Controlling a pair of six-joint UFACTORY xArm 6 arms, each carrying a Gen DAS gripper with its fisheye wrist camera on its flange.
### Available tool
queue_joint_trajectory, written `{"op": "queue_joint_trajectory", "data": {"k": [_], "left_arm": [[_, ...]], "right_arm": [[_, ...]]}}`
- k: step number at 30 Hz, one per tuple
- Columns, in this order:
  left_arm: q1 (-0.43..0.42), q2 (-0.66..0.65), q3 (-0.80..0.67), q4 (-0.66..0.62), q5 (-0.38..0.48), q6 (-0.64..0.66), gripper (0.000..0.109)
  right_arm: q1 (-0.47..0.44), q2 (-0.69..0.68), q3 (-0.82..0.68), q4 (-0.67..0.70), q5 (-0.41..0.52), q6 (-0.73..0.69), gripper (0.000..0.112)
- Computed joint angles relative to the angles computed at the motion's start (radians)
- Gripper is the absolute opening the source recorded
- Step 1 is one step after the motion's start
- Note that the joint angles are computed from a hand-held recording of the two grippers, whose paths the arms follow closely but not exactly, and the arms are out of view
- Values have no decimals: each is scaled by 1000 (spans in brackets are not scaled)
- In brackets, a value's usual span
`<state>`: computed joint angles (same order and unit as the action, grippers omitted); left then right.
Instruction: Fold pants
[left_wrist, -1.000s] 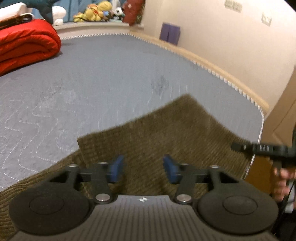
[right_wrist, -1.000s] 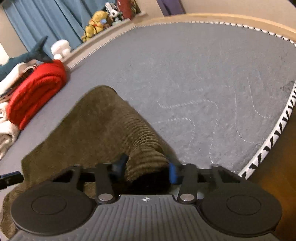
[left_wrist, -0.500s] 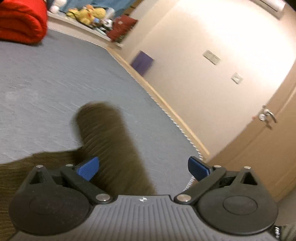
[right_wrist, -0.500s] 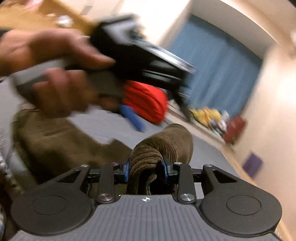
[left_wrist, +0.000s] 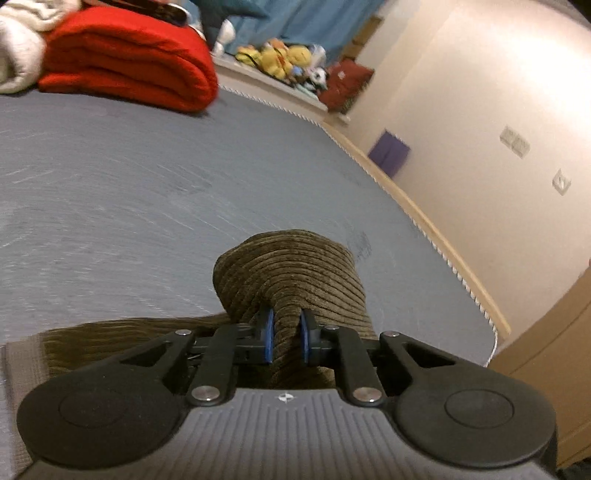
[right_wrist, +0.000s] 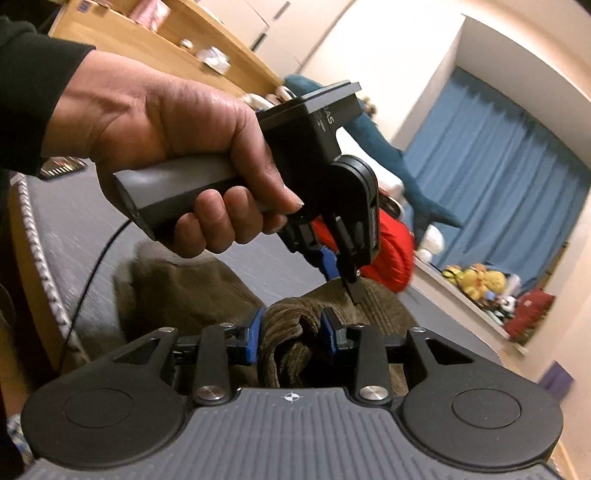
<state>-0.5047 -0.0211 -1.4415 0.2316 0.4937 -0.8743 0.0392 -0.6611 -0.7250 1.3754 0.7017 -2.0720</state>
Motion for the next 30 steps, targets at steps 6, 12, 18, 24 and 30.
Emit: {"op": "queue_joint_trajectory", "data": {"k": [6, 12, 18, 24, 30], "left_arm": [[91, -215, 188, 112, 41, -140, 17], [178, -339, 287, 150, 211, -276, 55], [194, -344, 315, -3, 164, -165, 83], [152, -273, 283, 56, 80, -115, 83], [197, -154, 244, -28, 34, -49, 83]], "right_arm": [[-167, -31, -23, 45, 448, 84, 64], [-262, 91, -147, 51, 646, 338, 69], [-146, 281, -321, -50, 333, 695, 77], [-93, 480, -474, -305, 182, 1141, 77], [-79, 550, -502, -412, 287, 1289, 82]]}}
